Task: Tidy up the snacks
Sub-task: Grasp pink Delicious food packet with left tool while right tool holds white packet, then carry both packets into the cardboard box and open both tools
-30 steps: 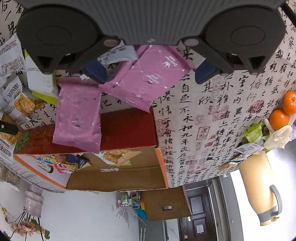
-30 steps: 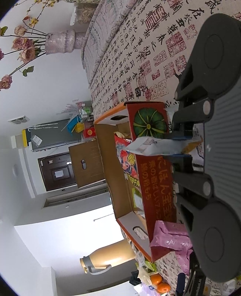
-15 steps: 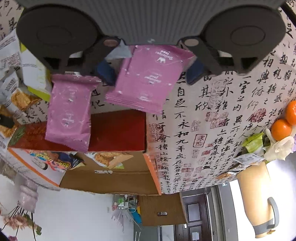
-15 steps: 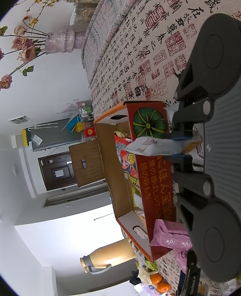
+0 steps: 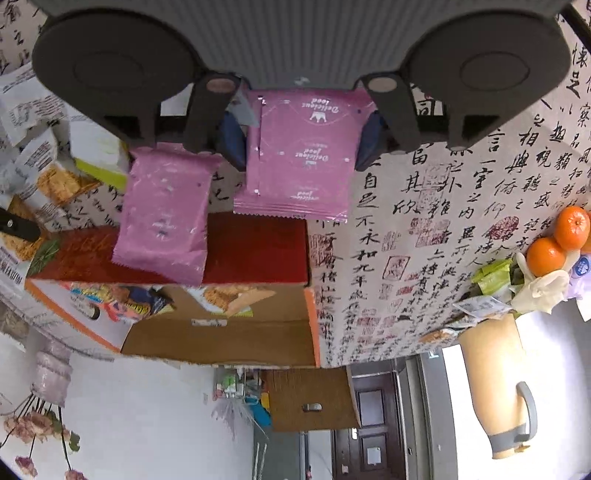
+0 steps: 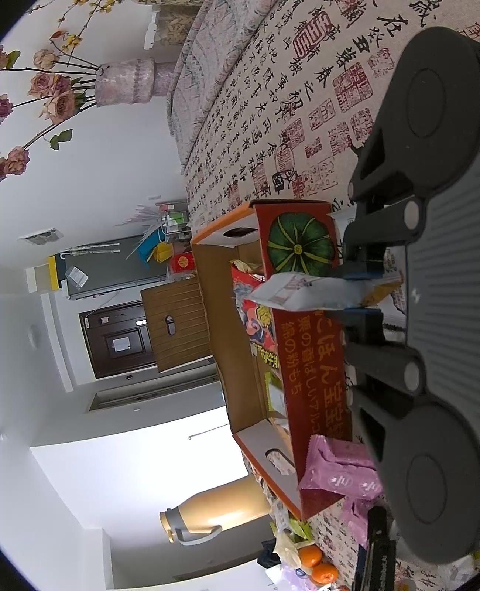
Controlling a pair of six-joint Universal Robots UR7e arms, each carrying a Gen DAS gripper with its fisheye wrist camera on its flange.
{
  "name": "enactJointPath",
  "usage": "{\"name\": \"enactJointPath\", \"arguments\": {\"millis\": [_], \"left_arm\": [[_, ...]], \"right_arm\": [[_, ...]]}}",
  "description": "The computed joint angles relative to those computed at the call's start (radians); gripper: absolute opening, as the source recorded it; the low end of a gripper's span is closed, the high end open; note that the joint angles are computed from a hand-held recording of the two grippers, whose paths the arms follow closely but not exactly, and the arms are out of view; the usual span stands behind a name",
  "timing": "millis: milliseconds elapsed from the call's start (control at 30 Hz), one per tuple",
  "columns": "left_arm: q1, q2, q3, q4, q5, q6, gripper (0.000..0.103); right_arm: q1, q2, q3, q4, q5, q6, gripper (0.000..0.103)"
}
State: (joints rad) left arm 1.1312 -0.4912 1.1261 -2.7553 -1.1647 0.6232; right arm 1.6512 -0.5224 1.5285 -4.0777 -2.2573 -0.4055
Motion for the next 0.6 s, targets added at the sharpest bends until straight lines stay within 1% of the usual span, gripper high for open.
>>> {"name": "enactJointPath", "arguments": {"millis": [333, 600], "left_arm": [[-0.021, -0.052, 0.085, -0.127, -0.039, -0.033, 0.062], [-0.047, -0.062, 0.099, -0.187, -0.095, -0.058, 0.062]], "right_arm": [[0.012, -0.007, 0.016, -0.037, 0.019, -0.027, 0.014], [0.027, -0.019, 0.013, -0.065, 0.044, -0.065, 0.014]]}}
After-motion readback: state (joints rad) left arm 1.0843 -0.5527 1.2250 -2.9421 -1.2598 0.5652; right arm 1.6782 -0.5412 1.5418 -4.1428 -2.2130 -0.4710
